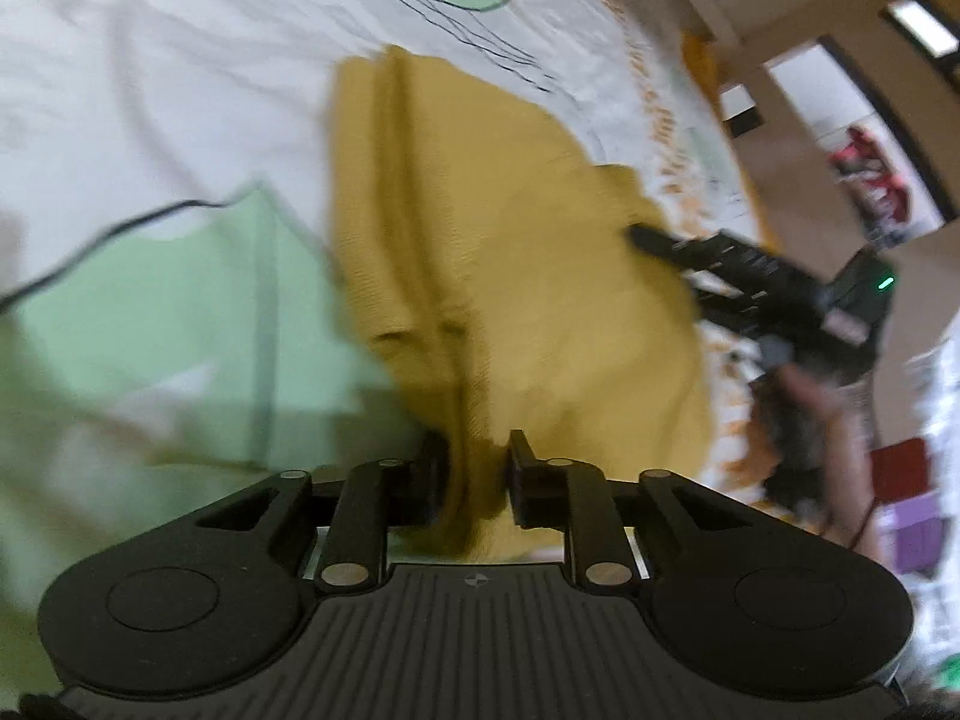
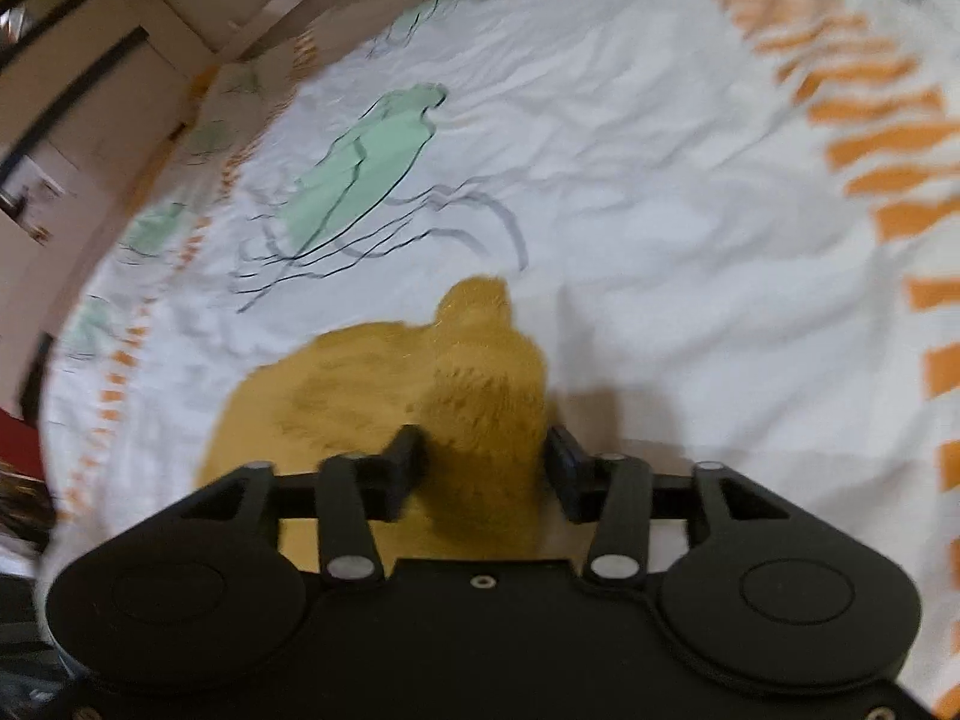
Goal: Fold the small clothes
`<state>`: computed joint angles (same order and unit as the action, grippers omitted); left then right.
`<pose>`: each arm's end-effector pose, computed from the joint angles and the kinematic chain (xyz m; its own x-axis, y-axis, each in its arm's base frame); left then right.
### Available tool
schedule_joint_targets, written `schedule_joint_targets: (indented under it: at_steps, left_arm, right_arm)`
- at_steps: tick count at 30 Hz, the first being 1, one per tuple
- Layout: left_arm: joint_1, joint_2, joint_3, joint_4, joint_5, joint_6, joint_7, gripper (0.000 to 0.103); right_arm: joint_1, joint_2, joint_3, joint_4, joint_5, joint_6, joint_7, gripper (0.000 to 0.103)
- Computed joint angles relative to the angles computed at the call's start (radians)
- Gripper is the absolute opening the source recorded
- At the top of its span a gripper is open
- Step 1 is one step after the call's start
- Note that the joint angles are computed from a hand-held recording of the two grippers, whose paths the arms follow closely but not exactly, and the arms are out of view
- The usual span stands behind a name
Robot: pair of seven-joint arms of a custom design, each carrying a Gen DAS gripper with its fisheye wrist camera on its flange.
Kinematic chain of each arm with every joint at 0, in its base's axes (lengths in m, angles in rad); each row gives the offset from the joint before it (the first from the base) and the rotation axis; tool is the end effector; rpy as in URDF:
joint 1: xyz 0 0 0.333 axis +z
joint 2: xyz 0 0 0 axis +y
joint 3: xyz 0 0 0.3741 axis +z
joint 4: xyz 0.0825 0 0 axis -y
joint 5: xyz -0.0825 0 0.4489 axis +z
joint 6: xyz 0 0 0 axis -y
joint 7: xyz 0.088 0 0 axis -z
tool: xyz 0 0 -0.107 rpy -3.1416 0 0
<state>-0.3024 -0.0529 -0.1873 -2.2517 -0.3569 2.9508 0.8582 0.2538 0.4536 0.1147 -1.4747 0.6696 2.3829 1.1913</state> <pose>0.5480 -0.2675 0.4922 0.3073 -0.7198 0.6224 -0.7539 -0.5833 -0.3024 0.7633 0.2822 0.5000 0.4097 -0.7783 -0.4758 -0.8616 -0.1588 -0.4821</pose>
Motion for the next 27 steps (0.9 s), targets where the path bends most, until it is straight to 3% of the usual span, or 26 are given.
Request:
schedule_joint_targets:
  at_steps: [3, 6, 7, 8, 10, 11, 14, 19, 27]
  left_arm:
    - [0.044, -0.039, -0.025, -0.029, 0.234, -0.012, -0.202, 0.027]
    - [0.157, -0.081, -0.113, -0.002, 0.727, -0.103, -0.599, 0.035]
    - [0.183, -0.081, -0.136, 0.021, 0.857, -0.140, -0.698, 0.045]
    - [0.201, -0.086, -0.153, 0.038, 0.974, -0.171, -0.784, 0.063]
    - [0.217, -0.077, -0.170, 0.079, 1.158, -0.233, -0.909, 0.083]
    - [0.217, -0.056, -0.174, 0.111, 1.233, -0.261, -0.953, 0.084]
    - [0.183, -0.002, -0.150, 0.176, 1.279, -0.321, -0.959, 0.087]
    - [0.140, 0.077, -0.075, 0.231, 1.221, -0.270, -0.938, 0.089]
    - [0.118, 0.101, -0.013, 0.195, 1.078, -0.107, -0.836, 0.089]
  right_arm:
    - [0.025, -0.044, -0.010, -0.066, -0.027, 0.097, -0.012, 0.063]
    - [0.025, -0.094, 0.003, -0.141, 0.003, 0.200, -0.052, 0.074]
    - [0.019, -0.107, 0.012, -0.160, 0.027, 0.226, -0.076, 0.082]
    - [0.014, -0.122, 0.020, -0.180, 0.053, 0.248, -0.102, 0.087]
    - [0.012, -0.153, 0.029, -0.220, 0.091, 0.285, -0.138, 0.092]
    - [0.016, -0.164, 0.029, -0.234, 0.099, 0.299, -0.148, 0.096]
    - [0.039, -0.193, 0.021, -0.278, 0.087, 0.353, -0.157, 0.098]
    - [0.068, -0.218, -0.002, -0.324, 0.014, 0.406, -0.119, 0.102]
    - [0.049, -0.229, 0.018, -0.349, 0.082, 0.411, -0.174, 0.102]
